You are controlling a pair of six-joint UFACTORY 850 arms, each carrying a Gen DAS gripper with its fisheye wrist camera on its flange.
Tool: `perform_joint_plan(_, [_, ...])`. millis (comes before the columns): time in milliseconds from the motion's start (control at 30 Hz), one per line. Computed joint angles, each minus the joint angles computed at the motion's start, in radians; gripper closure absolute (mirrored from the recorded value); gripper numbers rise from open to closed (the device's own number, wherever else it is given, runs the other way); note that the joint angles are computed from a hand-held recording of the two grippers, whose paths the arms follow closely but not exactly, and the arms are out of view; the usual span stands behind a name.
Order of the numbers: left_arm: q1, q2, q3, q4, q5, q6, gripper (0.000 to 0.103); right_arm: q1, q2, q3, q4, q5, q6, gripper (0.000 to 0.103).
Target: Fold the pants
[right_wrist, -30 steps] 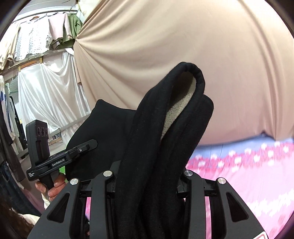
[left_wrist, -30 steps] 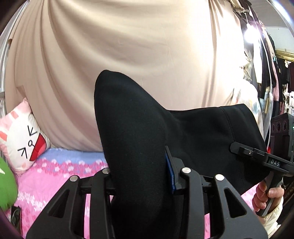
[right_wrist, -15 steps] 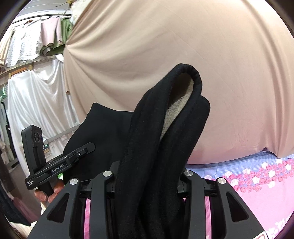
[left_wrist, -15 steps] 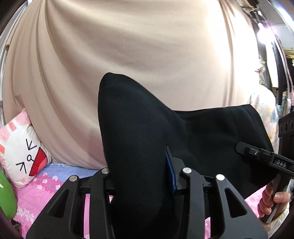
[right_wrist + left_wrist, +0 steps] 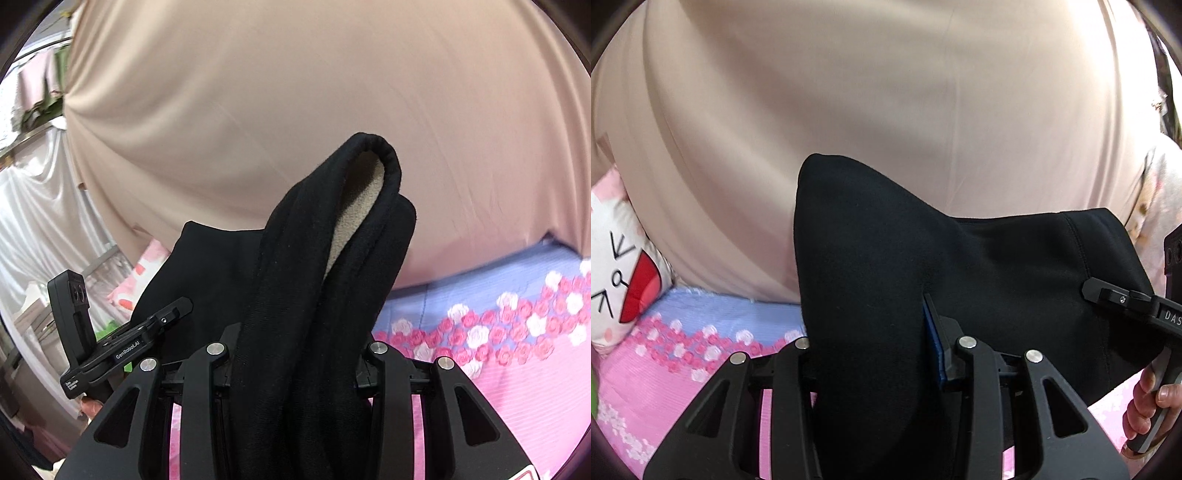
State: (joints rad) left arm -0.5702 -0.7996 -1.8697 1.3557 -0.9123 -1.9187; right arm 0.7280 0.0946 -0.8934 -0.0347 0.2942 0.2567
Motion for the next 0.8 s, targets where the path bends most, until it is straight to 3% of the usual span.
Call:
perform_joint_plan(267, [0.079,-0.127,-0.089,-0.158,0.112,0.092,0.067,-0.105,-0.184,-0.087,-0.363,-0.027,0.410,0.068])
perform_joint_plan(533, [0.146,-0.201,-0.087,-0.370,0.264,0.168,0.067,-0.156,-0.340,-0.159,-0.643,-0.091,0.722,0.068])
perform_joint_plan(600, [0.149,-0.194,-0.051,-0.332,0.286,0.114,0.065,-0.167,-0.365,-0.159,-0.637,-0.094,0.736,0.067])
perform_joint_plan(667, [0.154,-0.174,-0.010,-0.300,0.325,0.056,0.065,-0.186,-0.377,-0.159,-0.751,-0.061,0.869,0.067])
perform_joint_plan(800, [0.142,-0.139,0.019,-0.292,0.323,0.042,0.066,-0.192,-0.353,-0.137,-0.898,-0.011,1.058,0.067])
